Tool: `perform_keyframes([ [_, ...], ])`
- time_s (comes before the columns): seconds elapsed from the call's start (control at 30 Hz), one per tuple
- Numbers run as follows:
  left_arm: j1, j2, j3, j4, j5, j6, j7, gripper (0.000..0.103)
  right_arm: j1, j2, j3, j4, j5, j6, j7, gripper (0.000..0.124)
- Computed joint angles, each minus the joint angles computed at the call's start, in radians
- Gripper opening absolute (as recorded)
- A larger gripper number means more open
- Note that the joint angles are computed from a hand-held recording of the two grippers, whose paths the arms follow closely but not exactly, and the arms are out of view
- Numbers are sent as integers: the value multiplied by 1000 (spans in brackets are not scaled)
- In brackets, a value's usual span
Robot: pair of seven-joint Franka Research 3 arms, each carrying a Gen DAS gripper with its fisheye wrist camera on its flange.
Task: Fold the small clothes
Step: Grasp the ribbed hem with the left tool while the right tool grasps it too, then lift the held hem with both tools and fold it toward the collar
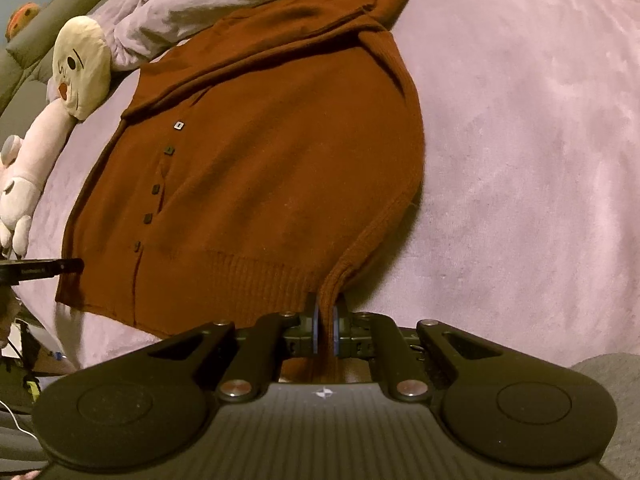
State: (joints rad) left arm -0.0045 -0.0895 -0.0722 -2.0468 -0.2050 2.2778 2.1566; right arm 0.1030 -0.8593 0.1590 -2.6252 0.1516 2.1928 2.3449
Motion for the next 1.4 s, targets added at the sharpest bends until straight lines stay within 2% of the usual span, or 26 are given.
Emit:
perform_keyframes([
  [0.3, -2, -14, 6, 8, -26, -10, 16, 12, 0, -13, -4, -7, 11, 27, 9, 6],
  [0.57, -6, -3, 8, 58, -118, -46, 41, 9, -10, -4, -10, 1, 19, 84, 2, 5],
  [0.7, -2, 33, 9, 130, -212, -71, 32, 9, -21, 8, -13, 12, 12, 122, -9, 5],
  [0.87, 9, 104, -12, 240, -313, -79, -7, 8, -61, 53, -8, 33, -27, 214, -25, 5],
  [0.97, 13, 162, -35, 313, -335, -41, -41, 8, -107, 110, -3, 55, -62, 305, -20, 5],
  [1.07, 16, 259, -60, 425, -314, -11, -131, 8, -177, 191, 9, 90, -114, 408, 11, 5],
  [1.17, 21, 354, -82, 527, -271, 15, -245, 8, -262, 275, 27, 126, -177, 494, 76, 5],
  [1.3, 9, 479, -94, 639, -151, 41, -403, 10, -359, 386, 46, 164, -273, 572, 179, 5],
  [1.37, 28, 492, -118, 630, -136, 54, -398, 17, -376, 426, 38, 170, -318, 600, 196, 9],
  [1.4, 38, 483, -129, 601, -134, 86, -383, 29, -397, 427, 48, 164, -353, 610, 224, 12],
])
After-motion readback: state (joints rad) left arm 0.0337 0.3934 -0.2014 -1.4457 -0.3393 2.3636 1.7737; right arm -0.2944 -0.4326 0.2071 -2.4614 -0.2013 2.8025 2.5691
